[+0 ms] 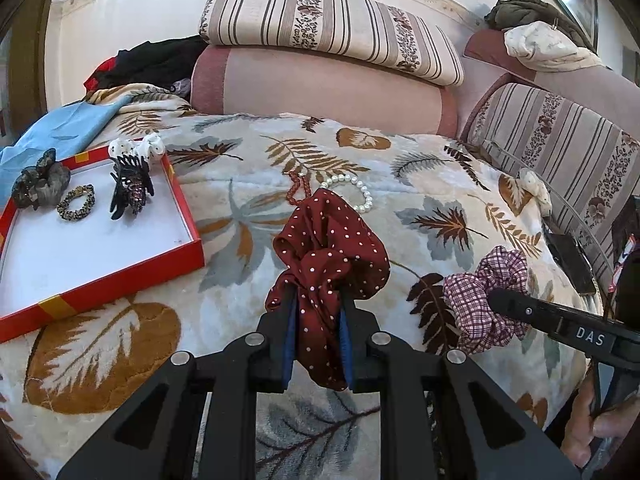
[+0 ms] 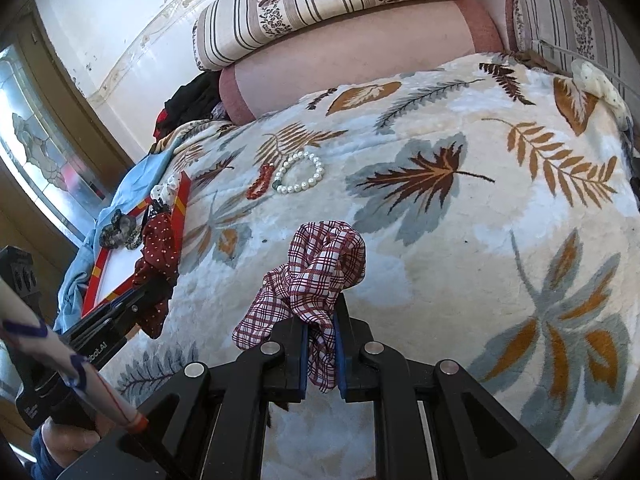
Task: Organize jewelry
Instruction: 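Carry the red polka-dot and pink plaid scrunchies toward the red box with both grippers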
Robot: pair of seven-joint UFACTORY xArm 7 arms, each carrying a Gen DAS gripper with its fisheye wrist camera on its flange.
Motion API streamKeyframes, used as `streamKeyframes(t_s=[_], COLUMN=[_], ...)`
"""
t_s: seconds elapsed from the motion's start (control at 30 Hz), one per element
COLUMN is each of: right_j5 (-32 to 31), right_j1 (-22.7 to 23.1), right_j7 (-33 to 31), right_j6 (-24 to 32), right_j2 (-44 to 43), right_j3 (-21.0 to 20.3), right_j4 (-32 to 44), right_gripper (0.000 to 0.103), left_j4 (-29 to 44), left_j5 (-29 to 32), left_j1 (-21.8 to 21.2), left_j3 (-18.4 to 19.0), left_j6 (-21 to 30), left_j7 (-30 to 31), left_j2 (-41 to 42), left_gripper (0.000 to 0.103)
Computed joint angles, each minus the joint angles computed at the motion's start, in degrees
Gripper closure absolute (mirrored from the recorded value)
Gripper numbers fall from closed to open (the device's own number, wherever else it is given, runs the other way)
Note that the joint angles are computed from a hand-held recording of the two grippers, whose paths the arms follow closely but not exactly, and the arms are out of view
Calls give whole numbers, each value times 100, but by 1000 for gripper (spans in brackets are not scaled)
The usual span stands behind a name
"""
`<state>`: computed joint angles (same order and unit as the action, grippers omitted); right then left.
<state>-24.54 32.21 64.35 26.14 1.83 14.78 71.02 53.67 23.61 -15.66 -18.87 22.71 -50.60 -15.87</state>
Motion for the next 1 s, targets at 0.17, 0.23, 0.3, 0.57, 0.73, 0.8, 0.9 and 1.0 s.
streamKeyframes(t_s=[0.17,0.23,0.3,0.57,0.73,0.8,0.9,1.0], right_j5=[32,46,16,-178,-353,-402,-420,-444], right_j1=[83,141,212,405,417,408,389,389], right_j7=[-158,-224,-254,-176,19,108,208,284], right_j6=[-56,-63,-37,103,144,138,78,34], right_j2=[216,313,405,477,384,350,314,313], right_j3=[4,-17,-47,-161,-173,-161,-132,-105], right_j4=[245,352,460,588,574,564,543,552], right_gripper=[90,90,90,90,90,90,90,90], left_j4=[-128,-233,-315,-492,-535,-582,-641,-704], left_j5=[102,84,44,-47,-4,-18,-17,-81], left_j1=[96,144,194,451,554,577,647,691], left_j3=[-22,-4,8,-70,-129,-124,-138,-116], left_j6=[104,123,134,125,174,177,194,216], left_j7=[-97,-119,-121,-92,-94,-61,-48,-34], left_j2=[-231,-360,-465,-770,-903,-972,-1067,-1161], left_gripper=[85,85,85,85,85,85,85,85])
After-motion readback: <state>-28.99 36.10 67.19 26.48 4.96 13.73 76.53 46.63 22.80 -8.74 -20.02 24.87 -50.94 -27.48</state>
